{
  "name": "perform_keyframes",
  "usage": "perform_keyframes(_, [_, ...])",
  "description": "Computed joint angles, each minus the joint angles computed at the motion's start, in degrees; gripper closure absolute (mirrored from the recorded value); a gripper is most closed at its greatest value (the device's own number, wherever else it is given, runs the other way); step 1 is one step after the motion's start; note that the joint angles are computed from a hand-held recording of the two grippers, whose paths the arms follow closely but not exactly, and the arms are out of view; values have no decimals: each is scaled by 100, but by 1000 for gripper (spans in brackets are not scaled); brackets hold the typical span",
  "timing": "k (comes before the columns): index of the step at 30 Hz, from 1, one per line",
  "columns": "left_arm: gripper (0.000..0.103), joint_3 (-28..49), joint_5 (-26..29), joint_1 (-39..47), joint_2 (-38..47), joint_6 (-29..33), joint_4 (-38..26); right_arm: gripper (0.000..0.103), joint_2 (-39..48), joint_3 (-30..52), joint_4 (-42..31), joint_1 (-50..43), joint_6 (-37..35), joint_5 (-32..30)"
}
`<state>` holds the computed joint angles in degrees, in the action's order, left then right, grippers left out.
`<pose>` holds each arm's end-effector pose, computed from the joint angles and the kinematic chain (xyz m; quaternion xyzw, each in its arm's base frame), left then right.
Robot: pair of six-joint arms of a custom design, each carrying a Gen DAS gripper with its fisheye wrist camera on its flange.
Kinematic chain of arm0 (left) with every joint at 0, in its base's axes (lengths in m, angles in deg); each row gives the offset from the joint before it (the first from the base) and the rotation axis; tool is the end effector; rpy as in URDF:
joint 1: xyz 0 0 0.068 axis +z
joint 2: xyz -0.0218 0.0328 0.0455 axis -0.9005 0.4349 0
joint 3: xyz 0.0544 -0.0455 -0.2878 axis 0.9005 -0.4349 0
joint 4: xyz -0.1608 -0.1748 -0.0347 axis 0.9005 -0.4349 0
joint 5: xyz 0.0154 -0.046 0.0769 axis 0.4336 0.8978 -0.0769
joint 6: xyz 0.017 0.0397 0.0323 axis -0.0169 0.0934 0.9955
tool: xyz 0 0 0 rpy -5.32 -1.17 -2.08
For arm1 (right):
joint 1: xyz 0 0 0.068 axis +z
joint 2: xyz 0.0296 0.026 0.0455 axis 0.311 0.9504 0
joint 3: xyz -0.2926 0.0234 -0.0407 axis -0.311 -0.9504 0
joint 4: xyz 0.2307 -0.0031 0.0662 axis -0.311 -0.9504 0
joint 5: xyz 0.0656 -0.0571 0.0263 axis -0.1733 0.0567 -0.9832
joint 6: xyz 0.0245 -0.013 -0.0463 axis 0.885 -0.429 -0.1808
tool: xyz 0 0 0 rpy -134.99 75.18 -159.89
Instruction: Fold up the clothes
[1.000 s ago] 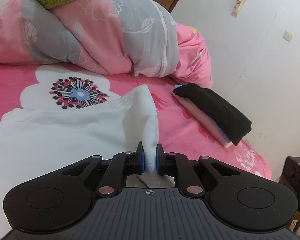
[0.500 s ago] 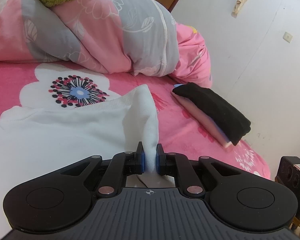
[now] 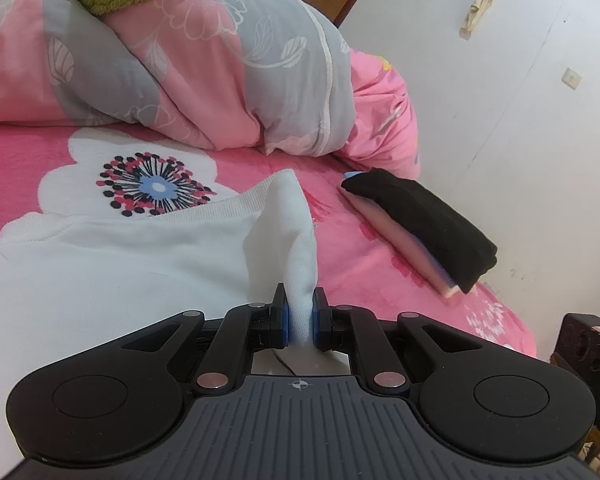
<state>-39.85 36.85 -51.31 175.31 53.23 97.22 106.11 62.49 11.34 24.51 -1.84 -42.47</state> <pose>0.3038 0.0494 0.2438 -0.0539 0.8484 -0.2549 0.4608 0.3365 0.0583 0.2248 -0.2509 0.8460 0.2587 0.3928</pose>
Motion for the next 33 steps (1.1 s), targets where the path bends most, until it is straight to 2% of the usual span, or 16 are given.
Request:
perform_keyframes(3, [95,-31,41,26,-23,-33,53,98,31,35,46,-124,226,-447])
perform_keyframes(6, [95,-25,70,42,-21,-60,66,98,577,574,-441,-479,961,-1617])
perform_keyframes(8, [95,-21,85,46,-21,-81,75,98,1364,1162,-909,-796,1965,-2845])
perform_keyframes(9, [95,-20,88,45,-19,-86,77,98,1684,1322,-954,-900,2515,-3216])
perform_keyframes(12, [95,-17,102,51,-7,-82,76,99,2441,1791,-1319,-1090,3567,-3715])
perform_keyframes(17, [95,15,112,51,15,-82,46,96,2055,1847,-1834,-958,2821,-2841])
perform_keyframes(19, [95,5,114,52,12,-82,57,86,1854,1821,-1868,-901,2627,-2553])
perform_keyframes(21, [95,-10,113,49,8,-92,75,68,1709,1821,-1810,-874,2506,-2353])
perform_keyframes(23, [95,-12,118,51,6,-90,78,61,1543,1771,-1688,-840,2397,-2091])
perform_keyframes(26, [95,-21,134,65,4,-95,85,61,1407,1736,-1423,-772,2345,-1777])
perform_keyframes(29, [95,-14,140,71,0,-100,77,61,1257,1522,-786,-647,2282,-1459])
perform_keyframes(33, [95,-15,164,92,-16,-99,73,62,941,1139,-116,-227,1525,-624])
